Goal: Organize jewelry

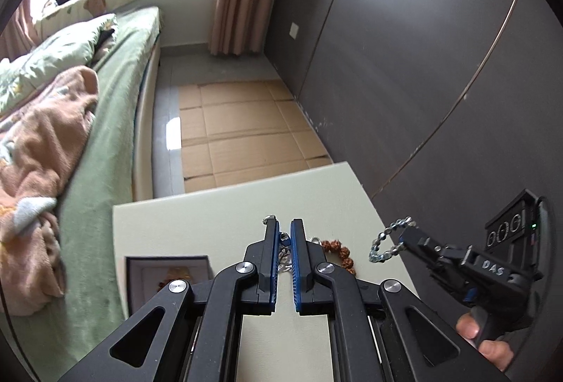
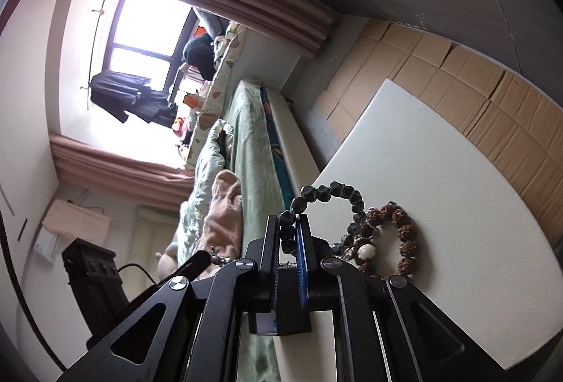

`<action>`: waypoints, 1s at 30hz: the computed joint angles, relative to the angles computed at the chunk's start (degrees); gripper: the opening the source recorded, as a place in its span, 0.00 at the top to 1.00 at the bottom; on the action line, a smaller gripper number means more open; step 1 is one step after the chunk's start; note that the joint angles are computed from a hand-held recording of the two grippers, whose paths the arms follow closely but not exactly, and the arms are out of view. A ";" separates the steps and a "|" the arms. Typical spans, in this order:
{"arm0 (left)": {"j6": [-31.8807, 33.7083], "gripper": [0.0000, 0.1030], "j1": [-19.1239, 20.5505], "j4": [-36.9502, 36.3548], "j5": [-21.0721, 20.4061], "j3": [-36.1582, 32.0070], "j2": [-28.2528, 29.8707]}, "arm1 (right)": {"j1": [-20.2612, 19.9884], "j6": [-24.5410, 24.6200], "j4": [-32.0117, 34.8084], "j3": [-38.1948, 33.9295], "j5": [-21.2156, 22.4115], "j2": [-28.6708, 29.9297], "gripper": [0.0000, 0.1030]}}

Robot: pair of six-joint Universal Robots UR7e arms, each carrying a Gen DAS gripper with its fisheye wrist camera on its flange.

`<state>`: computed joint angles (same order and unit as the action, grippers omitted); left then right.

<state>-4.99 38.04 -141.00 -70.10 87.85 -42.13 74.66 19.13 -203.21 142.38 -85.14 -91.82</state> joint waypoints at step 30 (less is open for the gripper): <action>7.72 0.94 -5.10 -0.87 7.92 -4.72 -11.32 | 13.94 -15.72 2.33 -9.05 3.35 11.88 0.90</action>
